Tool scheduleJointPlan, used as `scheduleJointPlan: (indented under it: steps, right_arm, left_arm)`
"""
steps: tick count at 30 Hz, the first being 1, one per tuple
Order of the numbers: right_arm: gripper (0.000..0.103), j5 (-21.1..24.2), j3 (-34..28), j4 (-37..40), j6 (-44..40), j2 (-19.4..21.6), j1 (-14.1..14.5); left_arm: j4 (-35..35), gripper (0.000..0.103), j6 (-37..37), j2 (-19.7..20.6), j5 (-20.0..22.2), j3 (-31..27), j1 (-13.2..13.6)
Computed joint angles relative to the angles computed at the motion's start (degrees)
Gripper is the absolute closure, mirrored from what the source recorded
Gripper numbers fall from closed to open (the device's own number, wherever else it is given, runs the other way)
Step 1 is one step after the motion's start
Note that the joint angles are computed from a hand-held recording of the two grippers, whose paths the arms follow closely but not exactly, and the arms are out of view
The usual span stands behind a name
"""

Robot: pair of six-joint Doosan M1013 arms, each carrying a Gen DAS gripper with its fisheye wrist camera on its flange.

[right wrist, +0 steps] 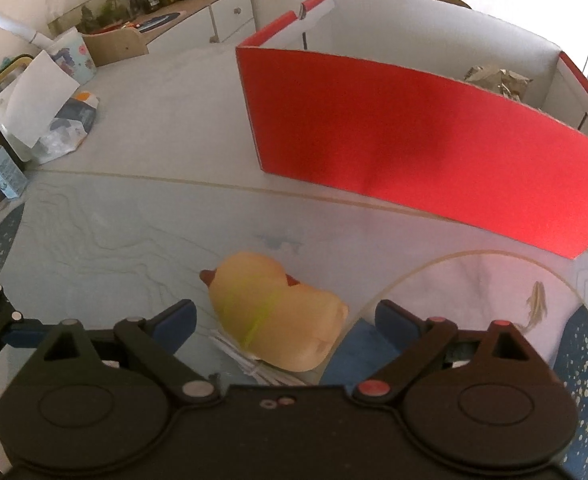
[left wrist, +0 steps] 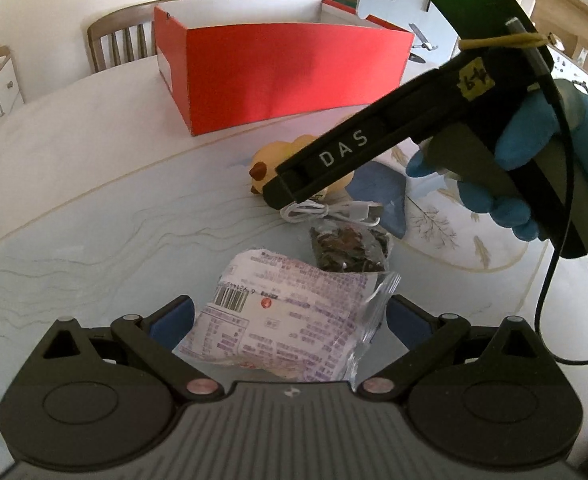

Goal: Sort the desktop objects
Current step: 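Move the left gripper to the white printed bag while the right approaches the yellow toy, then close the left gripper on the white bag while the right grasps the yellow toy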

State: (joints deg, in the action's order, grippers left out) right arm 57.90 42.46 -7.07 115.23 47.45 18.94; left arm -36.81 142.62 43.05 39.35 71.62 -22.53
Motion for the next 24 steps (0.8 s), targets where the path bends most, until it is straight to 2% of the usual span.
scheduleJointPlan:
  steps: [6,9,17,24]
  right_arm:
    - [0.014,0.42,0.33,1.32,0.64,-0.12,-0.32]
    - [0.016,0.27,0.61,1.98,1.29,-0.28,-0.53]
    - [0.034,-0.84,1.14,2.95,0.38,-0.73,-0.54]
    - [0.036,-1.72,1.75,1.98,1.53,-1.4,-0.58]
  left_arm:
    - [0.07,0.002,-0.88,-0.19,-0.48,0.25,-0.15]
    - [-0.23,0.007,-1.18,-0.44,-1.06,0.62,-0.18]
    - [-0.37,0.018,-3.13,-0.92,-1.44,0.98,-0.07]
    - [1.41,0.031,-5.92,-1.43,-1.55,1.08,-0.2]
